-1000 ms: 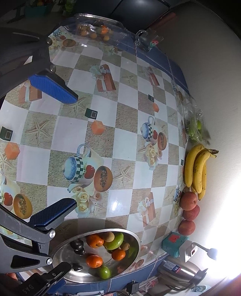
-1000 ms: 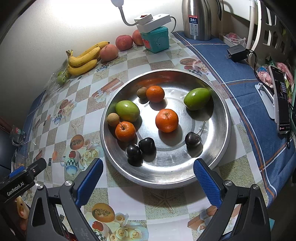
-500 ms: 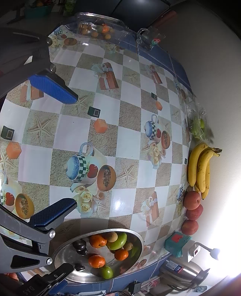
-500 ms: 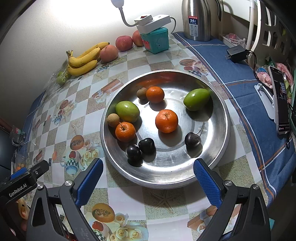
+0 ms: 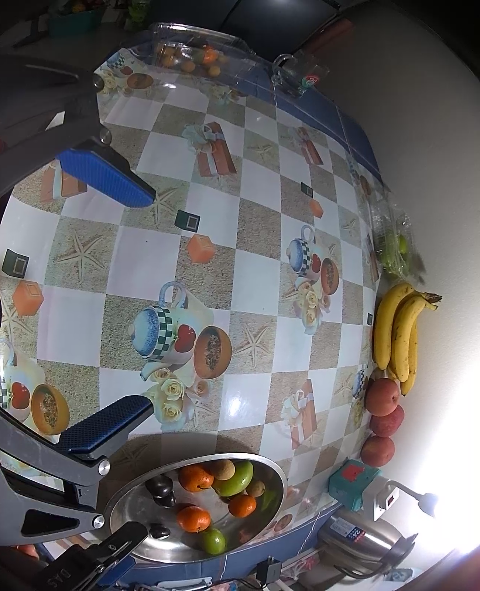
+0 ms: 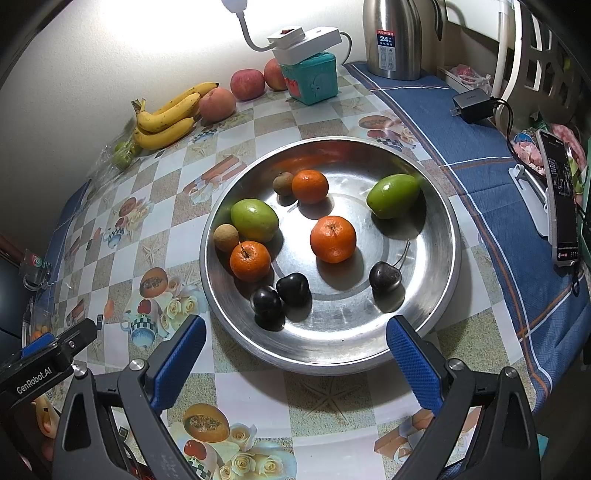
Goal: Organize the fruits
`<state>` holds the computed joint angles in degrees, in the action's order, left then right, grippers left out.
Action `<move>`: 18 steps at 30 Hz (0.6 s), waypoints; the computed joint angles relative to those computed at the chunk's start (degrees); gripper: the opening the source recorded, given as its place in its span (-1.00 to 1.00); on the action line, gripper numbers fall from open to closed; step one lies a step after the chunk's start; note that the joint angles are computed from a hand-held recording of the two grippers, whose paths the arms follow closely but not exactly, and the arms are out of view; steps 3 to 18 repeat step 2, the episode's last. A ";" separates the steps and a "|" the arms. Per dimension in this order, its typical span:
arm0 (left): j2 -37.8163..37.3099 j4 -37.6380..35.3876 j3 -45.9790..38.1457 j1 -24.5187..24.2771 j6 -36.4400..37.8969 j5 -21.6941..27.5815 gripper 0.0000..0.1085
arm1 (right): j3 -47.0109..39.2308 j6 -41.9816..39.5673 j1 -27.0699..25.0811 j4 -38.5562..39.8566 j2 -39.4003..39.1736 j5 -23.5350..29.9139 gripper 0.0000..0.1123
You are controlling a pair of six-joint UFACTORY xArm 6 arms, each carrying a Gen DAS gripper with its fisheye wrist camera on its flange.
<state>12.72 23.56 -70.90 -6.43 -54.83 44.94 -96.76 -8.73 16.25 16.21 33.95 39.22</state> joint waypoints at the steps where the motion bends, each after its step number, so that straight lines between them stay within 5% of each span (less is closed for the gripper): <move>1: 0.03 -0.05 -0.13 -0.06 0.06 0.13 0.90 | -0.04 0.05 0.00 -0.02 0.05 0.06 0.75; 18: 0.03 -0.10 -0.15 -0.08 0.10 0.13 0.90 | -0.06 0.12 0.02 -0.05 0.08 0.11 0.75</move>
